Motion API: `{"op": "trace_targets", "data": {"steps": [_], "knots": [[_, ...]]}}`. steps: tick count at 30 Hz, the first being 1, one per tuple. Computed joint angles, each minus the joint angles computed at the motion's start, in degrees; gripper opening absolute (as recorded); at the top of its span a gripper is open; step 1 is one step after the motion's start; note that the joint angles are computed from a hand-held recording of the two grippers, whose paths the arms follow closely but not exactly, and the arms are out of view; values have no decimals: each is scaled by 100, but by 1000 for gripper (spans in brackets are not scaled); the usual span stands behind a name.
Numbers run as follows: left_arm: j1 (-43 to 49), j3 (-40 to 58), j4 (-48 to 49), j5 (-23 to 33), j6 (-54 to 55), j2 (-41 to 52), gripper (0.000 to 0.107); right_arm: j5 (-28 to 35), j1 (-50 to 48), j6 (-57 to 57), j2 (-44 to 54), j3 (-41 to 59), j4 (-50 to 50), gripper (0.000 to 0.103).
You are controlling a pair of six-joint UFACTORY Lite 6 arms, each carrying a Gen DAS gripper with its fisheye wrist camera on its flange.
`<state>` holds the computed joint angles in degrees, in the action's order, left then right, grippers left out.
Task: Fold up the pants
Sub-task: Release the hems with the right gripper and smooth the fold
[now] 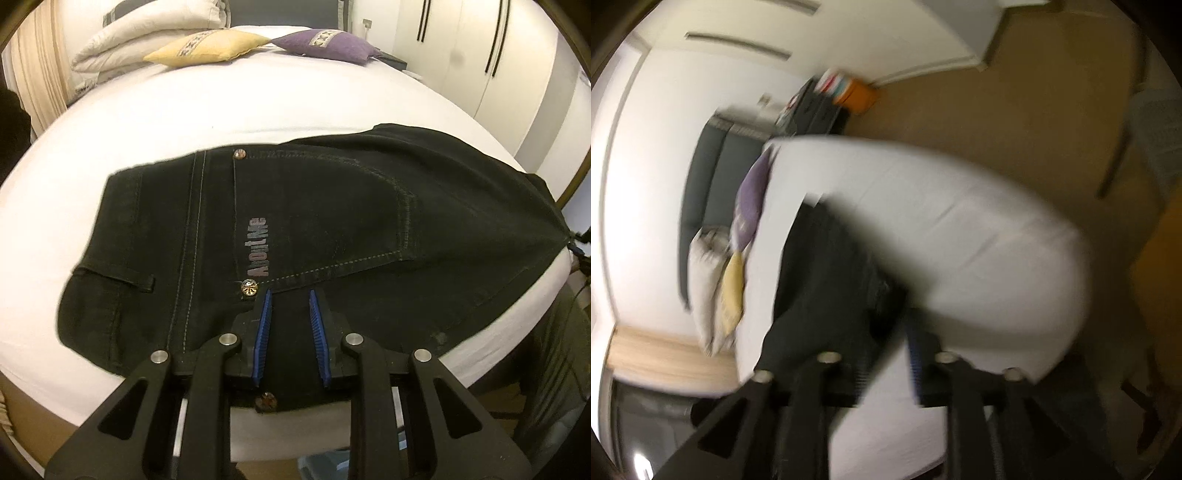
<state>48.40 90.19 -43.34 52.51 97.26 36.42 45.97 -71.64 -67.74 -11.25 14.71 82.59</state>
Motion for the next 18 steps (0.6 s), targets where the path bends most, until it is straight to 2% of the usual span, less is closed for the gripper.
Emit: {"op": "trace_targets", "data": {"steps": [1, 2, 4, 6, 8, 11, 12, 14, 16, 17, 18], "knots": [[35, -118, -86, 74, 112, -174, 22, -256, -179, 554, -286, 62, -511, 42], [63, -184, -183, 193, 178, -312, 22, -533, -348, 1153, -591, 134, -1088, 43], [55, -232, -405, 523, 224, -525, 22, -397, -538, 1781, -1084, 230, -1521, 43], [-149, -317, -598, 664, 208, -709, 22, -160, 80, 1800, -1403, 344, -1046, 43], [-466, -447, -691, 576, 172, -828, 22, -71, 1279, 1607, -1196, 673, -372, 43], [-1167, -891, -884, 63, 274, -968, 22, 180, 3078, 520, 401, 1730, 1003, 43], [-1480, -927, -670, -310, 34, -851, 22, -52, 3647, 386, 988, 2180, 1427, 43], [-1751, -992, -407, -689, -191, -660, 22, -305, 4336, 442, 2187, 3152, 1622, 43], [-1848, -1149, -324, -1036, -169, -519, 22, -414, 4617, 1059, 3375, 4102, 1226, 43], [-1783, -1229, -560, -1035, 75, -489, 22, -327, 4669, 1099, 3915, 4510, 1151, 37], [-1721, -1274, -741, -1005, 247, -459, 22, -409, 4690, 1040, 4286, 4742, 1212, 26]]}}
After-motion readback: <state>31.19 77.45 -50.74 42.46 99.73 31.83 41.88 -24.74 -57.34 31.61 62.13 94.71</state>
